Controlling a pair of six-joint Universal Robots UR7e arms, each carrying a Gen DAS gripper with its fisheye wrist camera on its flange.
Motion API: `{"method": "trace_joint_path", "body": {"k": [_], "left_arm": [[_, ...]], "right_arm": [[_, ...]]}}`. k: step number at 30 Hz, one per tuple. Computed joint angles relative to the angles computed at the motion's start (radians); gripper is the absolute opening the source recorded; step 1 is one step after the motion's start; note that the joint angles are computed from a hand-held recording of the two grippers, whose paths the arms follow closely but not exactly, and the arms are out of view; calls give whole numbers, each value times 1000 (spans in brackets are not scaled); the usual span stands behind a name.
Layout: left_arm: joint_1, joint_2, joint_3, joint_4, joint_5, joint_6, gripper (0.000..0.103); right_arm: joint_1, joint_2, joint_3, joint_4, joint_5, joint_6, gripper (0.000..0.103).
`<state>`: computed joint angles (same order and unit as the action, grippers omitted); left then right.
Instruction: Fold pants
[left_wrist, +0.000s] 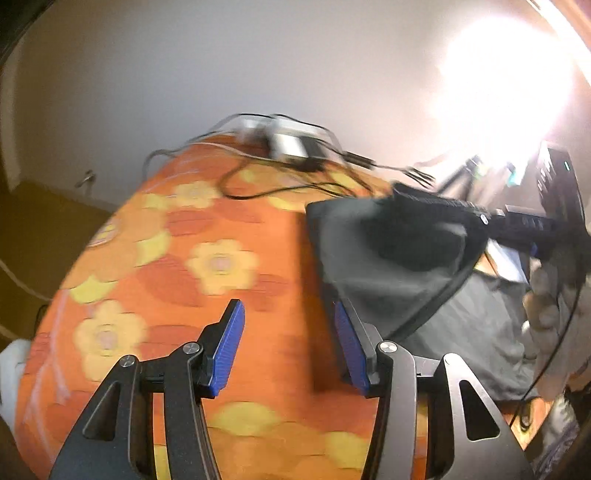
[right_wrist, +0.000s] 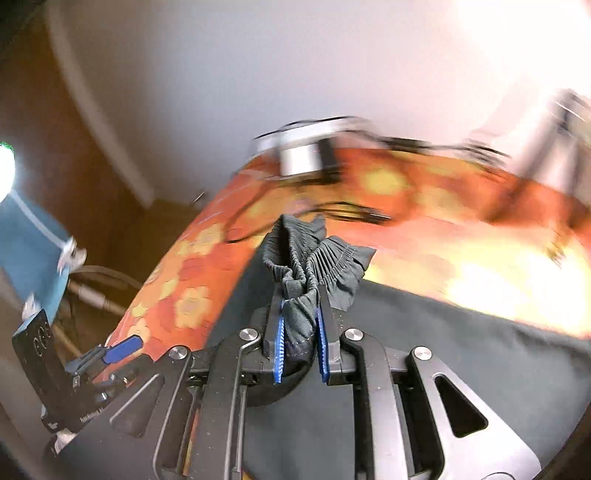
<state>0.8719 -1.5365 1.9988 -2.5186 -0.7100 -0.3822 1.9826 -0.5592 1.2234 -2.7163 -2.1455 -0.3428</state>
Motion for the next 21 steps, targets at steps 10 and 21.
{"method": "trace_joint_path", "body": {"k": [10,21], "left_arm": [[-126,204,-146,186,-155,-38,49],[-178,353,-237,247,-222,-93,49]], "right_arm": [[-112,-373,517,-270,43,209,15],[-170,-600,656,-132,166,248,51]]}}
